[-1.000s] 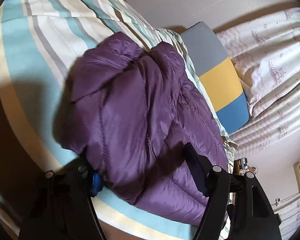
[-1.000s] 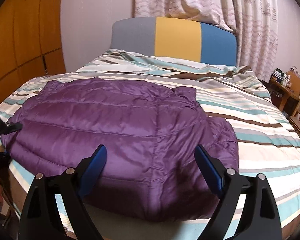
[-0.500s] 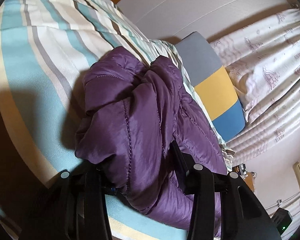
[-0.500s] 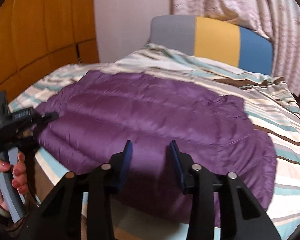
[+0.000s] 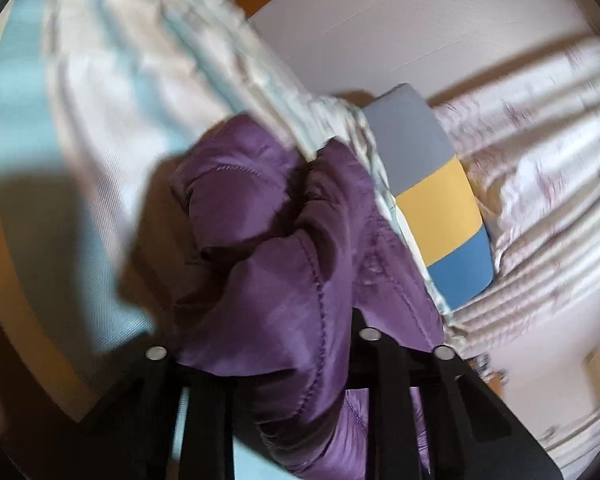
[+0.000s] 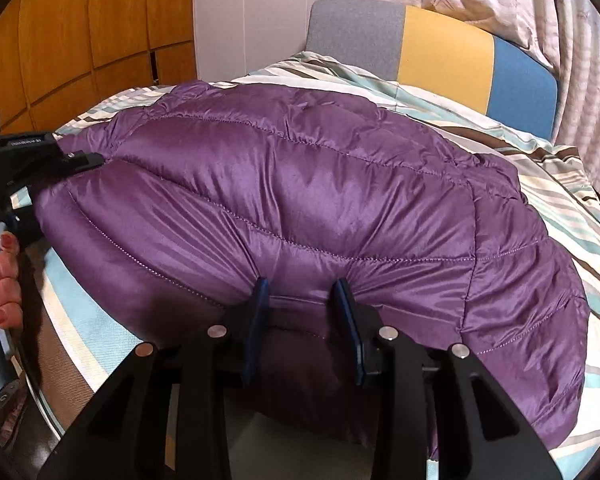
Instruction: Fold large clothes
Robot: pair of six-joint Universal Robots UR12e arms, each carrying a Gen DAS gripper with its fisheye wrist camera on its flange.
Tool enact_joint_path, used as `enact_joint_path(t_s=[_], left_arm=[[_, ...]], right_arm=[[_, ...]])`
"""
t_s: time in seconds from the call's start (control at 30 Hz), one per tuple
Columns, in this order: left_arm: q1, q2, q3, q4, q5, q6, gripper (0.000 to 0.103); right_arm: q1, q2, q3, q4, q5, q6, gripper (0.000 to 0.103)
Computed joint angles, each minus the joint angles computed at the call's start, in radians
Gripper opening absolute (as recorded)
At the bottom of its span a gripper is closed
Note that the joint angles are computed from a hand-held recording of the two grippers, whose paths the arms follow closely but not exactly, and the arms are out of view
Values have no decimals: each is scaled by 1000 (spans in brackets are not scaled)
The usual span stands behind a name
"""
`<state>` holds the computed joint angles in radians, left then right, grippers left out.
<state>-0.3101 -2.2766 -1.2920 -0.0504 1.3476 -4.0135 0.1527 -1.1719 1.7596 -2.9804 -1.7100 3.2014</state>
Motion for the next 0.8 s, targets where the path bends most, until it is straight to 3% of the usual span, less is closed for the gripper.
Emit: enact_joint_path(t_s=[0.27,0.3,0.4,0.43,0.57,0.8], left_arm=[[-69,25,20,67,184,414,18],[-79,26,27,63,213,472,18],[-99,26,42,46,275,599,18],[-107,25,50,36,295,647,18],[-124,20,71,35,335,755,18],[-148,14,92,58,341,933,18]], right_arm=[[-7,-17,18,-13,10,53,35],[-7,-20,20,-13,10,56,38],[-13,-38,33,-27,-1,81,61],[-18,-47,45,-45,-1,97,62],[-31,-81,82,-75,-65,173,62],[-77,-141,136,-59,-146,310,63]])
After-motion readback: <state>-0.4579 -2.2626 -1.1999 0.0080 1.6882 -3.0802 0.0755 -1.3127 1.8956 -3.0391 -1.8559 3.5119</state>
